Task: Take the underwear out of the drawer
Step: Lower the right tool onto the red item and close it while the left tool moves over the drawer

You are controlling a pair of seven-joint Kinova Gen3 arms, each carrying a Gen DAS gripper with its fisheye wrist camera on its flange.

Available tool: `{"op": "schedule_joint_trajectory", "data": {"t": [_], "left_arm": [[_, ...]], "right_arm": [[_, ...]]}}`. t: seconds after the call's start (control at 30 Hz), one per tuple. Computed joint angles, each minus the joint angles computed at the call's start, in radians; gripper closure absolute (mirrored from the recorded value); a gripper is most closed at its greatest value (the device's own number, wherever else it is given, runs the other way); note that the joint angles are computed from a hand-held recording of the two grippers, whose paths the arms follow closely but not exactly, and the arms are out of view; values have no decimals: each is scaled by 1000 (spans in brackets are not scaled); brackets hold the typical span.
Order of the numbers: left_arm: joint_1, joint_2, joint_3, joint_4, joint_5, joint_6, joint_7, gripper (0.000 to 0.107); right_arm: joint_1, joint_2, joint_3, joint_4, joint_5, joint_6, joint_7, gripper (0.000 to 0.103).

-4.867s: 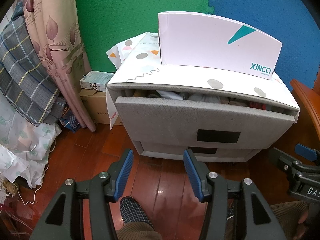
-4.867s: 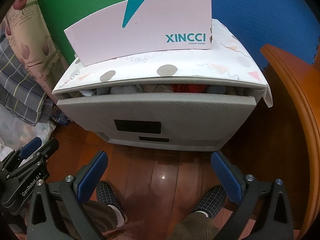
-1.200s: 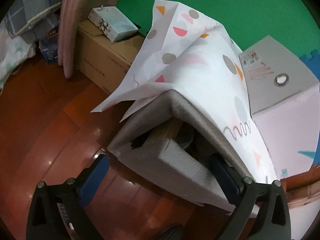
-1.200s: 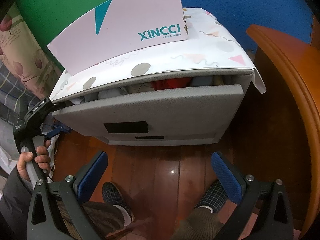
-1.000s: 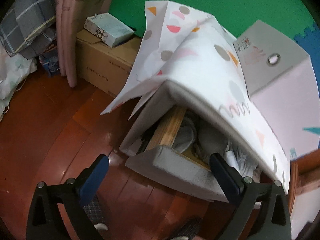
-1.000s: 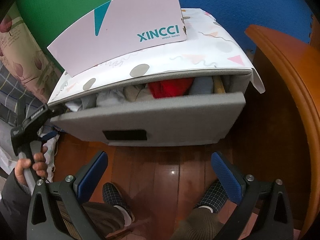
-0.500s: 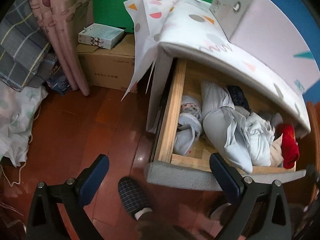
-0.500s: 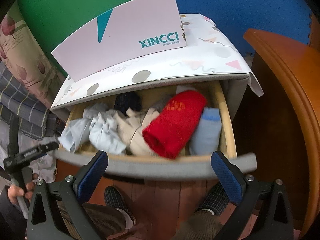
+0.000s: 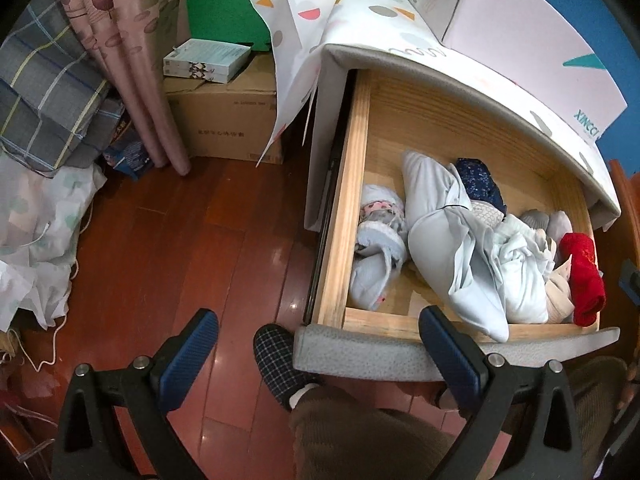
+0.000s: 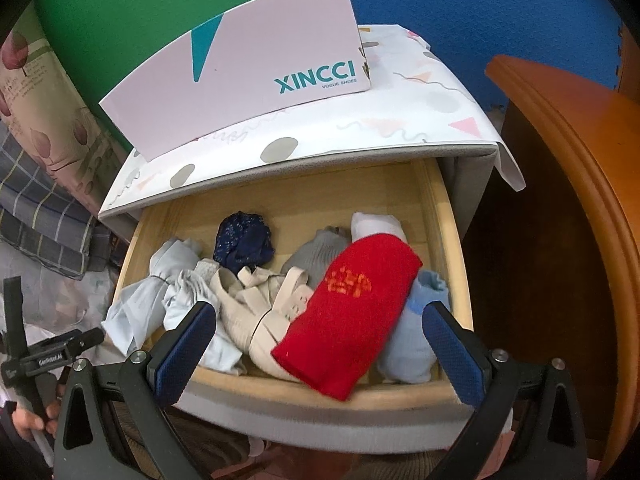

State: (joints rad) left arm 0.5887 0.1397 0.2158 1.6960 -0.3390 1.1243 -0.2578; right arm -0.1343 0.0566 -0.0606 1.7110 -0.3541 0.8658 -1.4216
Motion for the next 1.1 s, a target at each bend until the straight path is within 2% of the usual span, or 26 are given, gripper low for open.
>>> {"op": "schedule_joint_trajectory", "data": {"t": [0.23, 0.4, 0.5, 0.63, 0.77, 0.87, 0.93, 1.0, 1.1], "left_arm": [[40, 19, 6, -26, -42, 56, 44, 4], [73, 40, 9, -51, -93, 100, 66, 5], [95, 58, 5, -70, -121, 132, 76, 6], [99, 47, -1, -69, -129, 121, 87, 6], [101, 42, 1, -105, -151, 153, 71, 6], [102, 37, 0, -133, -169, 167, 66, 6], [98, 38, 1, -148, -170, 169, 52, 6], [93, 42, 0, -163, -169, 166, 37, 6], [83, 54, -6, -187, -149, 163, 10, 6]], "right_arm": [[-1, 19, 0, -19, 15, 22, -12, 1], [-5, 62, -3, -71, 46, 88, -38, 1], [-28, 80, -7, -98, 105, 115, -98, 1], [-55, 96, -16, -119, 171, 143, -139, 3], [-64, 146, -13, -183, 200, 219, -170, 5], [-70, 189, -12, -234, 219, 283, -187, 10], [-71, 209, -12, -258, 224, 313, -198, 20], [-69, 238, -11, -294, 219, 360, -210, 26], [-67, 262, -9, -317, 216, 386, -228, 27]]}}
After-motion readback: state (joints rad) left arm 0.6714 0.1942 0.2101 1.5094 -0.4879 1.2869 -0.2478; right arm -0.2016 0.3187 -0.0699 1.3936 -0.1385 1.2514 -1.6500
